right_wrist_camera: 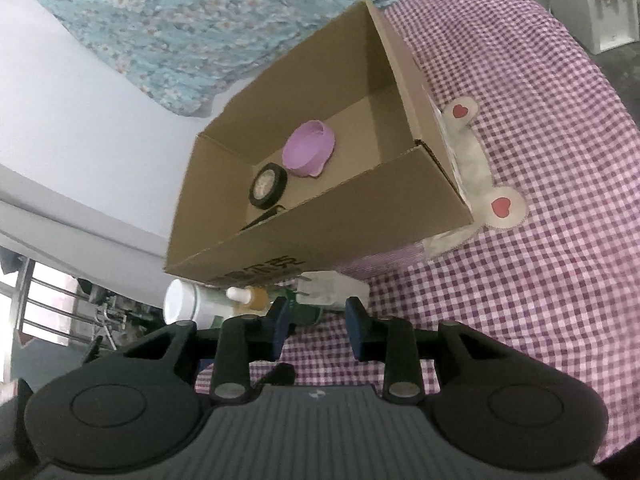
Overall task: Organize rigid objects
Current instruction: 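Lift the open right tool out of the box toward the charger, then close the right tool on the white plug charger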
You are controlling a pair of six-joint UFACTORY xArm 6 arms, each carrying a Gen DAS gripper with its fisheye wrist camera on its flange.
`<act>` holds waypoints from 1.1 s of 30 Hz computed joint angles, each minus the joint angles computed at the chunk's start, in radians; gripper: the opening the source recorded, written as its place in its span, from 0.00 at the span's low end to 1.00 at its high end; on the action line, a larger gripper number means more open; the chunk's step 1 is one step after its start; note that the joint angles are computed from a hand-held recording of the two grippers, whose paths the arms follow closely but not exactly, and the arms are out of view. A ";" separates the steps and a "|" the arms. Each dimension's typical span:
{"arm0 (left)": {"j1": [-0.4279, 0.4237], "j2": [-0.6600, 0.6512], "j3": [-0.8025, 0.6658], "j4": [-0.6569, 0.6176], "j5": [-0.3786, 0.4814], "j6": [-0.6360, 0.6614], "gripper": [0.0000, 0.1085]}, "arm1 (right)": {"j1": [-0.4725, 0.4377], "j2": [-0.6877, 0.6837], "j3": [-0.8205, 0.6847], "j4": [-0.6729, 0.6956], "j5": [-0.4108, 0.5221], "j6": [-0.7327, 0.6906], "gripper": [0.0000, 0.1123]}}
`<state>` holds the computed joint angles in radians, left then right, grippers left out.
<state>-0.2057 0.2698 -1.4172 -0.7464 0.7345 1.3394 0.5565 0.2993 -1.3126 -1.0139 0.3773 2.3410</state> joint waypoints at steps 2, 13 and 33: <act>-0.013 0.008 0.014 -0.006 -0.031 0.008 0.60 | -0.001 0.014 -0.009 0.023 0.001 -0.023 0.29; -0.057 0.050 0.030 0.020 -0.082 0.008 0.58 | -0.058 0.116 -0.077 0.126 -0.073 -0.136 0.29; -0.089 0.128 -0.032 0.060 -0.116 -0.090 0.55 | -0.102 0.228 -0.143 0.302 -0.224 -0.309 0.25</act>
